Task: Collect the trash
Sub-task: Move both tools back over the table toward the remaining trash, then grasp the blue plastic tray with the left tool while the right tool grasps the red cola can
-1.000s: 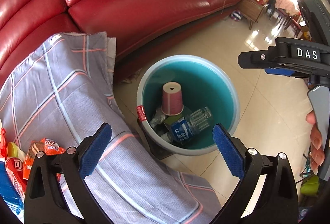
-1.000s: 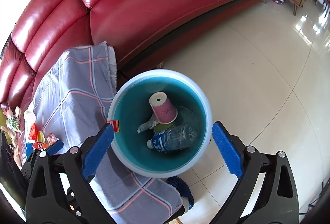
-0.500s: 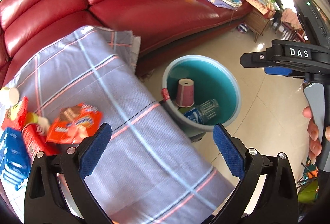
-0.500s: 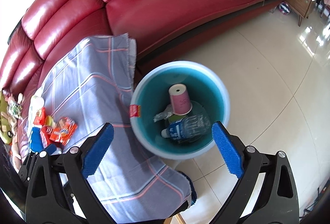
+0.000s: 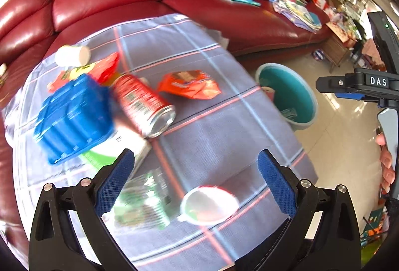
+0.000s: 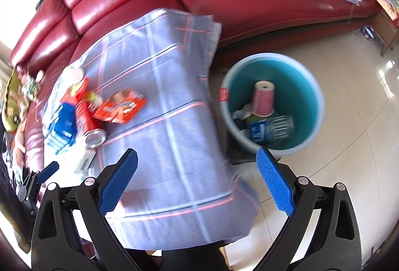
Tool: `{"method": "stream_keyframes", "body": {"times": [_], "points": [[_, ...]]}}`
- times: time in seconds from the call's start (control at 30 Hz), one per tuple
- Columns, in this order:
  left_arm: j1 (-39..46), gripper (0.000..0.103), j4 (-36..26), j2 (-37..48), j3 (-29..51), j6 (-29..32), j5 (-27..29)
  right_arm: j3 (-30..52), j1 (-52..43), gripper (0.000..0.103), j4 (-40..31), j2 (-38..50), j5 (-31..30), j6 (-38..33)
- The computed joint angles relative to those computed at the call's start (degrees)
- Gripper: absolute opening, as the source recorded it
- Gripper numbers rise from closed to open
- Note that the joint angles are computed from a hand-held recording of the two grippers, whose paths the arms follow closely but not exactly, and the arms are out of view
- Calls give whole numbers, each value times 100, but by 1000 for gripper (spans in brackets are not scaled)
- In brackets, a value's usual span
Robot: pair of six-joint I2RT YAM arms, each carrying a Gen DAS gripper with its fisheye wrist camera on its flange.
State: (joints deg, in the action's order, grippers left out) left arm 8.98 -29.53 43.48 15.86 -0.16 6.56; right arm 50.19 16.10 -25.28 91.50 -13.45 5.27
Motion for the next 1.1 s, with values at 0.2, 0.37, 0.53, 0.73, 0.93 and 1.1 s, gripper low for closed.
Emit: {"method": "stream_keyframes", "body": {"times": [0.2,0.37,0.53,0.73,0.93,1.1], "points": [[2936,99,-450,-110,-120,2071,1204,194,982,92,-16,209,278,394],[4928,99,127,1409,175,3448,1757,680,1701,92,-85,717,472,691],[5901,99,579,2727,586,3948,1978,1333,2366,92,-212,1366,674,779],[6168,99,1349,3646,761,4135,1790,2329,2911,92,-440,2231,743,803],[6053,99,2137,4671,1088,3999,1558,3494,3155,81,-844,3110,766,703],[5931,99,2408,5131,1233,3909,1521,4455,3293,80,-1327,3803,826,525]]}}
